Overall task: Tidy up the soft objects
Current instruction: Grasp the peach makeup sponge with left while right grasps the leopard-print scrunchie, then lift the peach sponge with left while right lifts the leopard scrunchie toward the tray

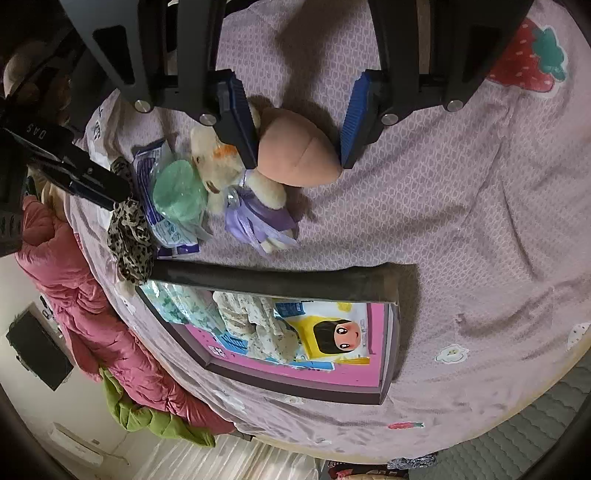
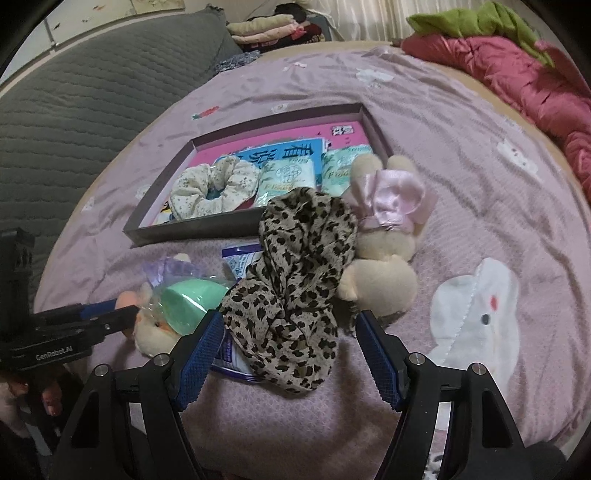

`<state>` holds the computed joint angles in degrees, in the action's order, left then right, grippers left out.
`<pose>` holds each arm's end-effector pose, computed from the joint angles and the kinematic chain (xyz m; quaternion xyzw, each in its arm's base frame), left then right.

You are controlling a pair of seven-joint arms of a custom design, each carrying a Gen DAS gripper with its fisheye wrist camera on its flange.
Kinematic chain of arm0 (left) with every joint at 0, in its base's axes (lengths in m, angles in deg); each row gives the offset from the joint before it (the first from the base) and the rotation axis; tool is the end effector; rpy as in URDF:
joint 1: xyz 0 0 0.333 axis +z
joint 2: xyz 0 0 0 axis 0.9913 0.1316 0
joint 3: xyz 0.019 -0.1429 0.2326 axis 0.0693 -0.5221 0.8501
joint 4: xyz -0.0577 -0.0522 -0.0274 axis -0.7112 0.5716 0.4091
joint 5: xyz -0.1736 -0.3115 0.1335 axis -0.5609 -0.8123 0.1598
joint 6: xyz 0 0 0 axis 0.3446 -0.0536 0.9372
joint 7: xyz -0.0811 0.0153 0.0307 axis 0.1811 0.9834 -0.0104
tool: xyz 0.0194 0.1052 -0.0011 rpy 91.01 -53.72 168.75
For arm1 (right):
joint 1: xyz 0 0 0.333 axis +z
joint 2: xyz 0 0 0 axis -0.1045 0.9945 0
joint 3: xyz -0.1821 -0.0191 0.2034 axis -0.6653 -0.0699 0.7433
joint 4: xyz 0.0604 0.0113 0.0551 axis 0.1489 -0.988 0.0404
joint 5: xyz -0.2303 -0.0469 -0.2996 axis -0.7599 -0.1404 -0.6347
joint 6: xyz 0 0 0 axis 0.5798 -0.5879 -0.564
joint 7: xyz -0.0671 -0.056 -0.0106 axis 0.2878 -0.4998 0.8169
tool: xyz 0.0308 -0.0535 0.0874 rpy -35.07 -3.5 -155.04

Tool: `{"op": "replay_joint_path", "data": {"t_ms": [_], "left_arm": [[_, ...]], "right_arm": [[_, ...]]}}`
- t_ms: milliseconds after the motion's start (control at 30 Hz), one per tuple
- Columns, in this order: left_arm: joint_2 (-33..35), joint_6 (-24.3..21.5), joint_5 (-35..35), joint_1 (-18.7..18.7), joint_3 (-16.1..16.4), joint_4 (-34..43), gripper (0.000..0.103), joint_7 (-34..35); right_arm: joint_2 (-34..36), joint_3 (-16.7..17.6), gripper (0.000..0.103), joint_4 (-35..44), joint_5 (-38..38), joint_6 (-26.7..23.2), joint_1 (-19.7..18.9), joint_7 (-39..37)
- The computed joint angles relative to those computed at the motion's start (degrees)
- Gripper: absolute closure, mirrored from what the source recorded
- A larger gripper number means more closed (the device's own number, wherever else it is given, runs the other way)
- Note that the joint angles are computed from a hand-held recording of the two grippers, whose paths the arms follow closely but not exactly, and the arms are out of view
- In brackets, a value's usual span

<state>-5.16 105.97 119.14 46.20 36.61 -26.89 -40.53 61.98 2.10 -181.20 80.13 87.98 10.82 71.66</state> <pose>0.4688 -0.5081 0.4160 -0.8350 0.4791 -0.2518 0.0991 0.6176 0.2527 0.4253 -0.8664 0.4023 -0.0064 0.2956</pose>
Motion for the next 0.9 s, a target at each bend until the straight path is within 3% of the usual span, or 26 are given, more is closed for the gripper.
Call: {"op": "replay_joint_path", "data": {"t_ms": [167, 300, 467, 900], "left_arm": [[-0.58, 2.86, 0.31, 0.7, 0.28, -1.88, 0.058, -1.35], [-1.57, 5.95, 0.75, 1.36, 0.56, -4.27, 0.059, -4.1], [-1.68, 6.59, 1.64, 1.53, 0.64, -4.65, 0.06, -5.04], [-3.57, 2.81, 5.19, 0.21, 0.8, -3.76, 0.061, -7.82]], "right_arm": [[0.91, 0.34, 0.068, 1.06, 1.24, -1.0, -0.44, -0.84], [0.03, 0.77, 0.081, 0.14, 3.11, -0.29, -1.01, -2.99], [-0.86, 0.96, 0.083, -0.22, 5.21, -0.78, -1.48, -5.36], [-3.53, 1.01, 0.084, -1.97, 8.62, 0.88, -1.69, -8.87]]}}
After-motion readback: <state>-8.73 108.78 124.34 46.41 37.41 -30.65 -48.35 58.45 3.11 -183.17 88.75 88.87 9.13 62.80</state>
